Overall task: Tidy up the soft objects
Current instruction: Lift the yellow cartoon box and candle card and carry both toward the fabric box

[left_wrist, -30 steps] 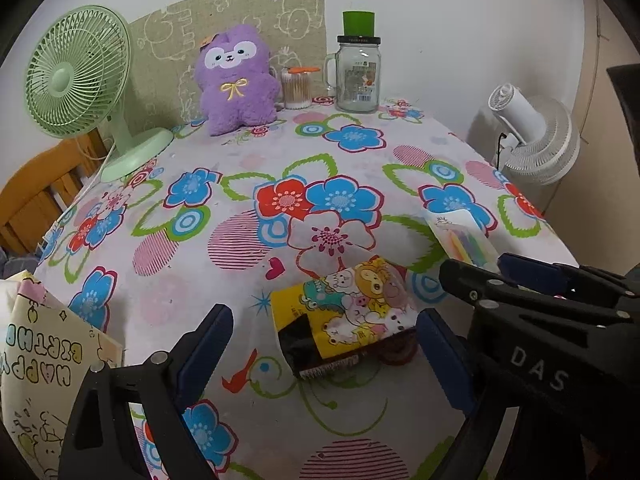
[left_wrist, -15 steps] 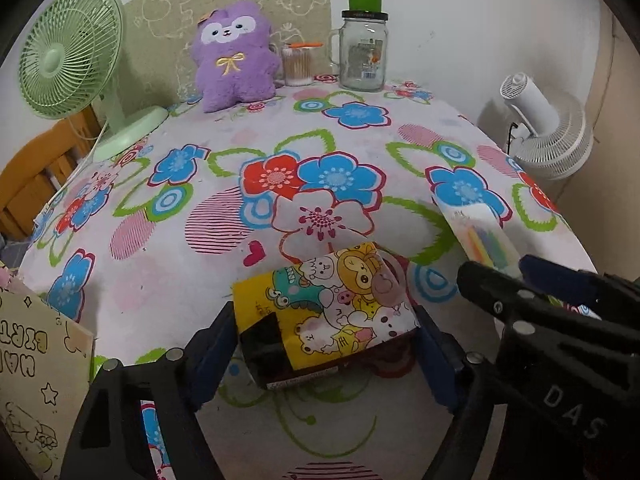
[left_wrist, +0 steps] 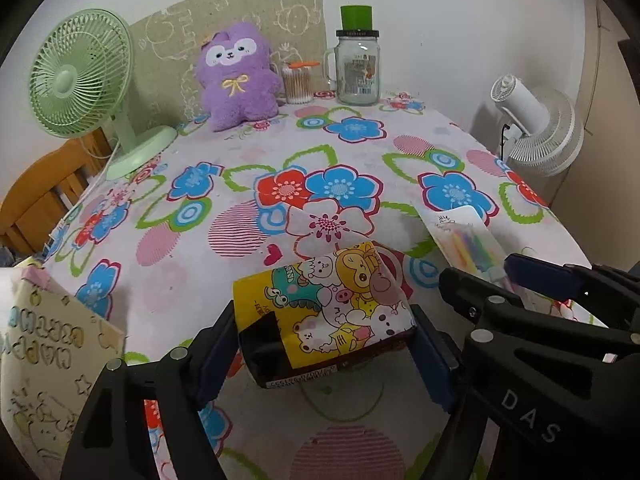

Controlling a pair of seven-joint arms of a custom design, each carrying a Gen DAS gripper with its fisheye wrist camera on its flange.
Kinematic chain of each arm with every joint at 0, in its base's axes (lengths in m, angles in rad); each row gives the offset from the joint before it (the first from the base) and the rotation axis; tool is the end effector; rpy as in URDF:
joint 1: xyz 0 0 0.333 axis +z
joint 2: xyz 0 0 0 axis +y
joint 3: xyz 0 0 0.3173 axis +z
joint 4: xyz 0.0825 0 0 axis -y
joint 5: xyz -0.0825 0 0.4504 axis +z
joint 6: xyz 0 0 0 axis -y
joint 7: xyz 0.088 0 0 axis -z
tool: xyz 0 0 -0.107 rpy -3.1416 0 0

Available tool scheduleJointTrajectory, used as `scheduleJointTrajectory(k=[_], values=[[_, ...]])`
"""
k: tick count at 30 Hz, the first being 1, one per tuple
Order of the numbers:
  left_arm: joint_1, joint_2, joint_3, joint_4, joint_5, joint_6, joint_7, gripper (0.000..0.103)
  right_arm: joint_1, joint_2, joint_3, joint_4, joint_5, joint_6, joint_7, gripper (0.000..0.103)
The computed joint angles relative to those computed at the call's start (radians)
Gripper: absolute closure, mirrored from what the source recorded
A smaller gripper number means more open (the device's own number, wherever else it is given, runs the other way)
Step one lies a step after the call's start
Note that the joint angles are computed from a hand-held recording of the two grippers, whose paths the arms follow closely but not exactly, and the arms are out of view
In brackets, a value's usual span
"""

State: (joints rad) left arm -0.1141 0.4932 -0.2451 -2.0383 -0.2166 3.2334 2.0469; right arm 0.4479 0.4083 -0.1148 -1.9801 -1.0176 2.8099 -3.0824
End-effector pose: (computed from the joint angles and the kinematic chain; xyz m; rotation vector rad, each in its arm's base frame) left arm 0.6502 -0.2134 0.2322 -1.2858 2.2730 -0.7947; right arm 0.6257 0.2624 0.2418 -1.4799 2.1516 -0.6376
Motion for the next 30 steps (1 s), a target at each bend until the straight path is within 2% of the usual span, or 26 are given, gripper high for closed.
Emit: scheduleJointTrajectory(k=[6,15,20,30], values=[[0.034,-0.042,-0.026,-0.049,-0.004,0.015,-0.002,0.022,0.024,-0.034,0.008,-0.016,-0.045,-0.043,0.03,0.048],[0.165,-0.106,-0.143,-0.144,0.018,0.064,-0.007,0.022,0.031,-0.092,0.052,-0.048,-0.129,-0.122,0.091,0.048],[0.281,-0.139,-0.241,-0.201,0.076,0.088,-0.049,0.022,0.03,-0.125,0.083,-0.07,-0.169,-0.16,0.125,0.048],[0.473,-0.212,-0.386,-0.31,0.258,0.136,-0.211,0.022,0.037,-0.195,0.142,-0.12,-0.235,-0.251,0.192,0.048]])
